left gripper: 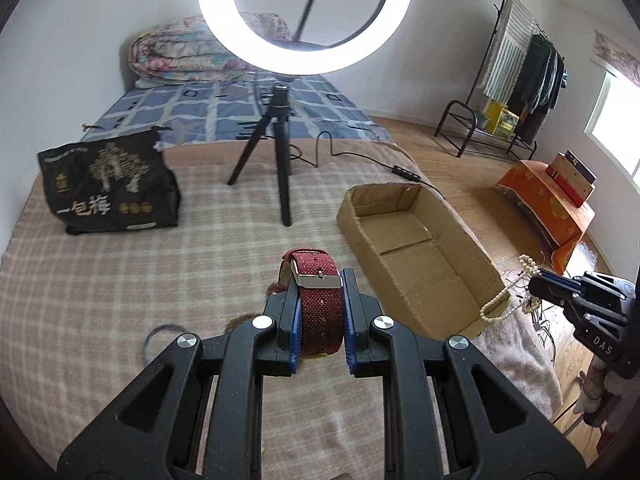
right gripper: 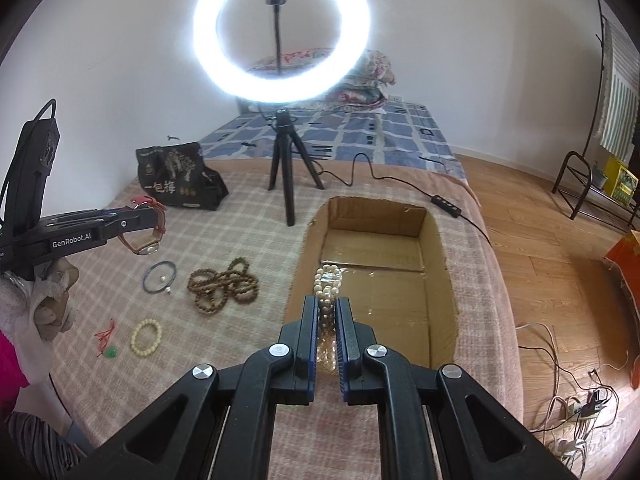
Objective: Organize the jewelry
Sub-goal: 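Carry watch in left tool and pearls in right tool over cardboard box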
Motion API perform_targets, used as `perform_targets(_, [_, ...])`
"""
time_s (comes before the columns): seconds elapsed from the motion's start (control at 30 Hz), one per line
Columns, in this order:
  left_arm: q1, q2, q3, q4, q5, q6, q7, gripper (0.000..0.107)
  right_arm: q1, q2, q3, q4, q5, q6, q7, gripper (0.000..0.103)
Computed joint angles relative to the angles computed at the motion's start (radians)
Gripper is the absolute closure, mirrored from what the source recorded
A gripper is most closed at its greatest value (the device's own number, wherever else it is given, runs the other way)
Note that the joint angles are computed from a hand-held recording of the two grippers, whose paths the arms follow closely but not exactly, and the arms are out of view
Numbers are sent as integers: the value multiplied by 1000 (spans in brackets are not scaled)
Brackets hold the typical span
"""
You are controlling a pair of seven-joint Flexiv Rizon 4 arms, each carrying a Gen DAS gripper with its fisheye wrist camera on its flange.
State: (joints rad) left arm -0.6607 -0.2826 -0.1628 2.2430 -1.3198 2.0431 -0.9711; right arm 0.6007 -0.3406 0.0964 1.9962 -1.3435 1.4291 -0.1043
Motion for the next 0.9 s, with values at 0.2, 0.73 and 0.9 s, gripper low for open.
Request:
perform_targets(0.2, [-7,-108,-11,-166,-84,-7,156,92,-16,-26,-24,-14,-11,24,-2,97])
perform_targets(0.73, [171,-356,-313,-532,-338,139,552,92,-39,-118,-86,-36,24,62,18,97])
perform_targets(0.9, [198,-393,-364,-575,-350,177,592,92,-22,-125,-112,-34,26,68,28,97])
